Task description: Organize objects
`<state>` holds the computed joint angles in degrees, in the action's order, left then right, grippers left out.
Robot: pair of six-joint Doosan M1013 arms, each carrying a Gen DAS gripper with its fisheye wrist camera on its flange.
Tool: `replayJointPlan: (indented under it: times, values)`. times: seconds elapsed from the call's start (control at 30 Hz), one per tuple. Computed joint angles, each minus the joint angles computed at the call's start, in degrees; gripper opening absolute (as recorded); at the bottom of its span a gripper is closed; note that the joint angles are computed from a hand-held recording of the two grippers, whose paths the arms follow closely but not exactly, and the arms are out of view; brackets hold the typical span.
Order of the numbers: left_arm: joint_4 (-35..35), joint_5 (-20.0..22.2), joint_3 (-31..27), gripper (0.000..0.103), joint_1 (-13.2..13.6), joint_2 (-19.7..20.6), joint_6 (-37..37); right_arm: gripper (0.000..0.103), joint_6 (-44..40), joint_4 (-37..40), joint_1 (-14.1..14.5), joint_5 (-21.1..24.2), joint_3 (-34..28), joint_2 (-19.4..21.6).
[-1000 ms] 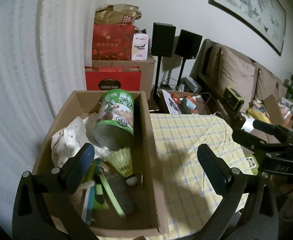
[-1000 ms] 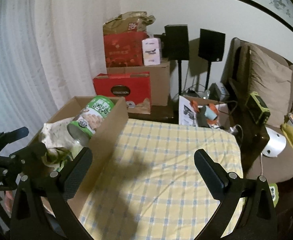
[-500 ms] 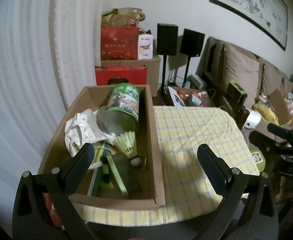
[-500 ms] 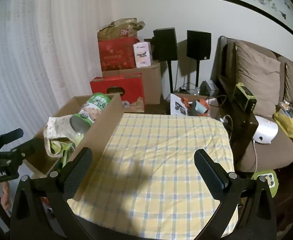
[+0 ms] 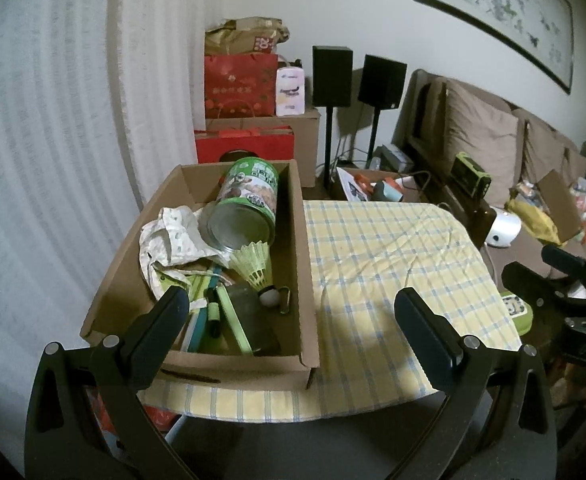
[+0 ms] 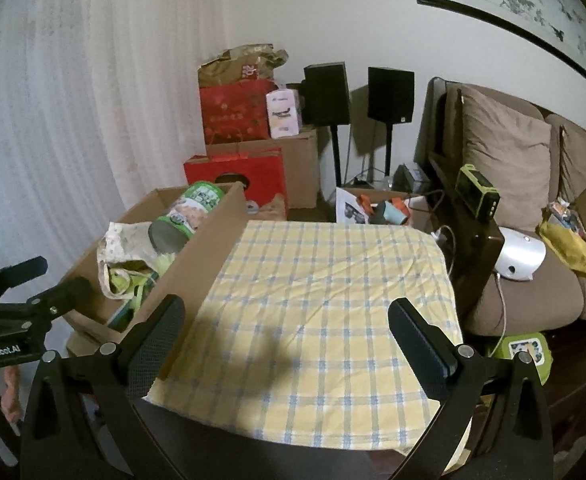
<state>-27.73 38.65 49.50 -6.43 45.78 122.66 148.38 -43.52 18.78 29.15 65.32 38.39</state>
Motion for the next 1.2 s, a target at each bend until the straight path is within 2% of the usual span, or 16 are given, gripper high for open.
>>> replayJointPlan:
  times: [0.43,1.2]
  values:
    - [0.7,-1.1,2.4,0.103,0.1,-1.3,-0.7,0.102,3.0,-3.6,0.8,0.6,1.6,-0.8]
    - [1.6,-2.8,4.7,0.103,-0.3,-2.5,-0.3,0.102,3.5,-3.9,0.8,0.6,2.2,-1.1]
